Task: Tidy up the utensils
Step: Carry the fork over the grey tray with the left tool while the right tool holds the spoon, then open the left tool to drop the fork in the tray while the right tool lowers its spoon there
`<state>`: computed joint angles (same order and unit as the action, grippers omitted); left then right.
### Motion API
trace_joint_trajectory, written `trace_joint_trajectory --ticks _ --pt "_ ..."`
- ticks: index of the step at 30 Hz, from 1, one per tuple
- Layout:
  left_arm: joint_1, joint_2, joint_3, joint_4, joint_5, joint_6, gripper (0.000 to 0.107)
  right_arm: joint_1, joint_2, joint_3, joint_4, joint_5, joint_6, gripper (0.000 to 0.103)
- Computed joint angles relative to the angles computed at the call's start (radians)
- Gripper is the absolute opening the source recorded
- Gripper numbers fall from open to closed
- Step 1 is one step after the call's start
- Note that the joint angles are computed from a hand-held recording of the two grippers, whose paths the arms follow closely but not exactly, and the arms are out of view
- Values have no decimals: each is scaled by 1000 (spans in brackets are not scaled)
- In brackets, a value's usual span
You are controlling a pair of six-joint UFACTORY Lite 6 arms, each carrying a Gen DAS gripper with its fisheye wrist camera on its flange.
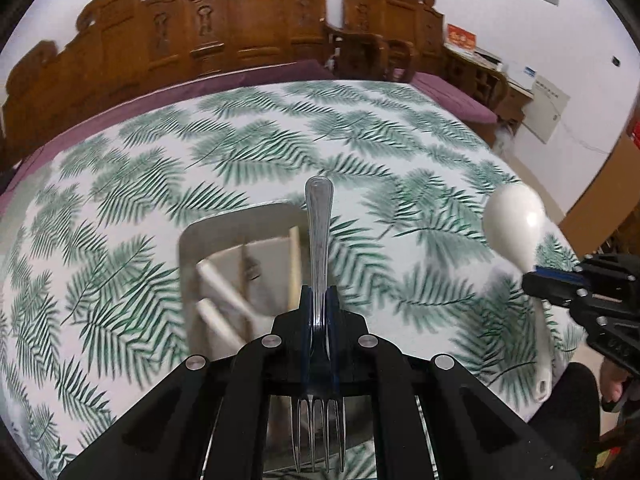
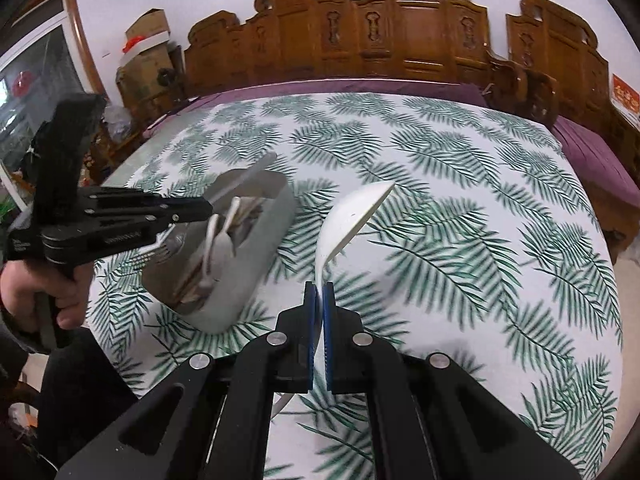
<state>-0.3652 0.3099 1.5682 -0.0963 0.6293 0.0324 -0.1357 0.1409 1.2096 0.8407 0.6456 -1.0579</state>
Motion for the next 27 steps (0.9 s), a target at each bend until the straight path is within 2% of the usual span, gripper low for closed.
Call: trace_joint_trajectory --ticks 13,27 --pt "114 27 -107 -60 -67 82 6 164 49 74 -79 -45 154 5" --pt "135 82 -71 -119 -51 129 7 243 128 188 -131 -52 252 5"
